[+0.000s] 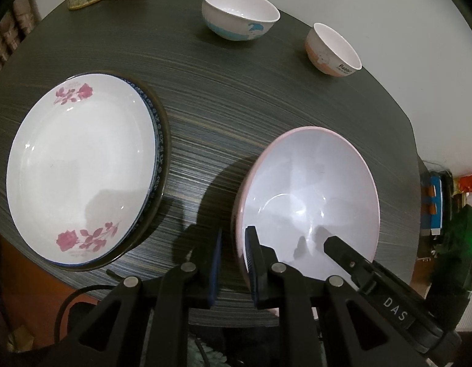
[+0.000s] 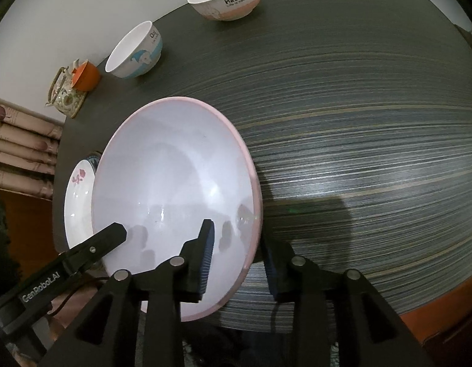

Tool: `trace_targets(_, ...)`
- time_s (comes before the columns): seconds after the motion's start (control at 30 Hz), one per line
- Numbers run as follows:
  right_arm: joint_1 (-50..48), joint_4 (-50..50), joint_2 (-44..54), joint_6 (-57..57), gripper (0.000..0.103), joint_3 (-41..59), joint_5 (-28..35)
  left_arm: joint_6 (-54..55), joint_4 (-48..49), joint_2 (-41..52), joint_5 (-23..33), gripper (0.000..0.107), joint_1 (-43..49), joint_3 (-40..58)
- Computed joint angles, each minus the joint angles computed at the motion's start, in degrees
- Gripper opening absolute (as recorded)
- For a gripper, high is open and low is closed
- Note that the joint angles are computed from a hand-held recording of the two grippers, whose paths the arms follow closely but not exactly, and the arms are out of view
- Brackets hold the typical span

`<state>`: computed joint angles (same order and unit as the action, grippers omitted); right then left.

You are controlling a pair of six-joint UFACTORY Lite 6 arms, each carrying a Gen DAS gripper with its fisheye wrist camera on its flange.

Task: Organize plates and bowls
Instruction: 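Lift the pink-rimmed bowl with both tools and carry it toward the plates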

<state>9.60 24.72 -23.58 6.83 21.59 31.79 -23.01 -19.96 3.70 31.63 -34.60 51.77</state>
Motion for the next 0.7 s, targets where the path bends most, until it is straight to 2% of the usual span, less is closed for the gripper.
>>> trace_targets(0.17,0.9,-2.0,-0.2,2.2,0.039,0.3,-0.4,-1.7,2.7,-0.3,1.6,0.021,0.4,1.3)
trace_targets(0.7,-0.7,-5.3,-0.8,3.5,0.041,3.3,0.2,1.8,1.9,-5.9,5.0,0.025,4.4,2.8)
